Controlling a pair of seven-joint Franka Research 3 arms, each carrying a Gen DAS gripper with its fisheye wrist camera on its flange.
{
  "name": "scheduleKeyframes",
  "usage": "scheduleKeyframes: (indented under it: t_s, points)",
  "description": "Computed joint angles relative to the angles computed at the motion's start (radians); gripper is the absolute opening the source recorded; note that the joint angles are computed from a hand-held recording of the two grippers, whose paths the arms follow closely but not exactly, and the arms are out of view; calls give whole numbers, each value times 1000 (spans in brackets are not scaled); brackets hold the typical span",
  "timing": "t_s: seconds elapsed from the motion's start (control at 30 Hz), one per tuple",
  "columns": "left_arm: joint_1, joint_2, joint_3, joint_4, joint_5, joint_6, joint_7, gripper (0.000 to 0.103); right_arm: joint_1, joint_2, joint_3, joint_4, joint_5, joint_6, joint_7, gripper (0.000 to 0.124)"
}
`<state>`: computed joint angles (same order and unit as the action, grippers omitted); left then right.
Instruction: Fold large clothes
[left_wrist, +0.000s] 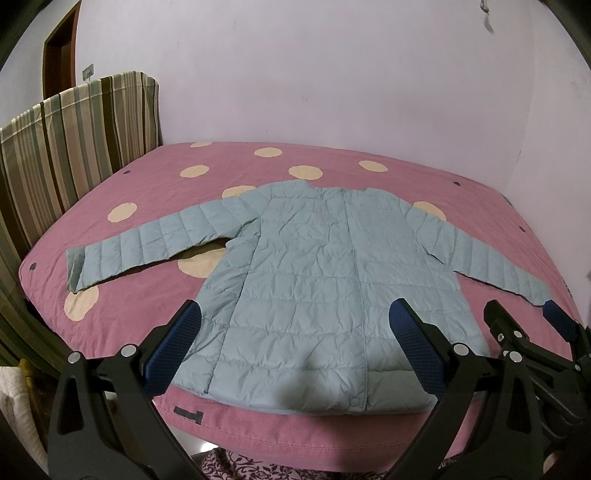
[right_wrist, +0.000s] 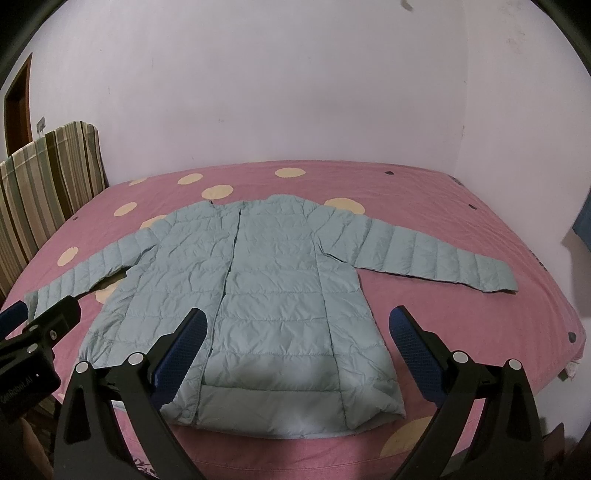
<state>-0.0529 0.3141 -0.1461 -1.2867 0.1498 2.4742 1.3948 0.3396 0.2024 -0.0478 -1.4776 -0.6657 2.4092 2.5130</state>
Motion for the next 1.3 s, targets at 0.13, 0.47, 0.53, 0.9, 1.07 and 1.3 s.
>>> scheduleKeyframes:
  t_s: [0.13, 0.47, 0.53, 0.9, 1.07, 1.3]
  points:
    - [2, -9, -1, -20, -2, 8, 0, 101, 0, 2, -1, 4, -1, -1, -2, 98]
    - [3, -20, -1, -45, -3, 17, -3, 101, 2, 4, -3, 0, -1, 0, -2, 98]
    - [2, -18, -1, -42, -2, 16, -2, 101, 1, 5, -2, 1, 2, 0, -5, 98]
    - [4, -29, -2, -72, -4, 26, -4, 101, 1, 27, -9, 22, 29, -8, -32, 98]
    - [5, -24, -2, -65, -7, 20, -1, 101, 5, 36, -12, 40, 40, -20, -48, 98]
    - [5, -19, -2, -58, -7, 16, 0, 101, 8, 44, -16, 50, 47, -25, -56, 98]
